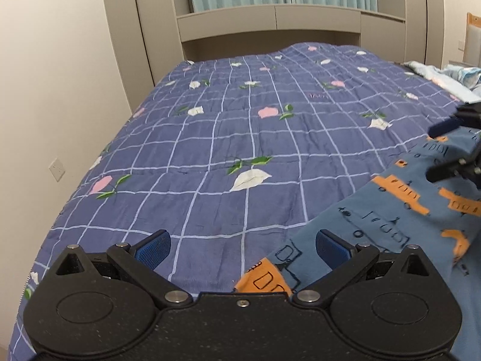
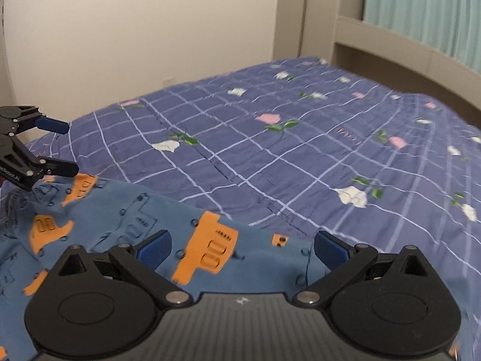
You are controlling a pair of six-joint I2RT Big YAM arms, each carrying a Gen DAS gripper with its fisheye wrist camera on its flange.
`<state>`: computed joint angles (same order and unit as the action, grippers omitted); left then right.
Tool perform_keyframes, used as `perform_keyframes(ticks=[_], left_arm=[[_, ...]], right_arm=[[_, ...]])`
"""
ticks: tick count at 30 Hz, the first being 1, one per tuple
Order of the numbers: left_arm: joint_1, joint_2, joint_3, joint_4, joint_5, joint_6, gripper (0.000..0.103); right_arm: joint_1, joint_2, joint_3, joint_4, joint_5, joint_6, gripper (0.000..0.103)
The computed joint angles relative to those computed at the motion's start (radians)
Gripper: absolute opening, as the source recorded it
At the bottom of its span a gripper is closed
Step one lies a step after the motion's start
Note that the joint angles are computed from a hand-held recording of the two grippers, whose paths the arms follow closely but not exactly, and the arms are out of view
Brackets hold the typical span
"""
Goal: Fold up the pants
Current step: 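Move the right tool to one pant leg hem while the left tool approaches the other leg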
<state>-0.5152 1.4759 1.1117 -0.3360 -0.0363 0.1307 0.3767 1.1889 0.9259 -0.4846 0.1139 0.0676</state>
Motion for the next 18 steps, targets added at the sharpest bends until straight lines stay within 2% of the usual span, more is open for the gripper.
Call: perform_keyframes(ticks=[3, 6, 11, 14, 18], left_arm=[[0.005, 0.026, 0.012, -0.001, -0.002, 0.024, 0.103], [0.010, 0.046, 0.019, -0.001, -0.006, 0.039, 0.103], [0.018, 0.076, 0.037, -0.028, 0.004, 0.048, 0.103], [0.030, 0.092, 0.061, -0.084, 0.047, 0.059, 0.102], [0.051, 0.125, 0.106, -0.174, 0.113, 0.058, 0.102]], right_arm=[[-0.041, 0.073, 0.056, -0.033, -0.078, -0.047, 0.103], [-0.062, 0.135, 0.109, -0.088, -0.108, -0.078, 0.103], [-0.074, 0.219, 0.177, -0.145, -0.102, -0.142, 0.103], [-0.093, 0.249, 0.200, -0.179, -0.152, -0.146, 0.103], [-0.117, 0.244, 0.185, -0.171, -0.212, -0.151, 0.101]])
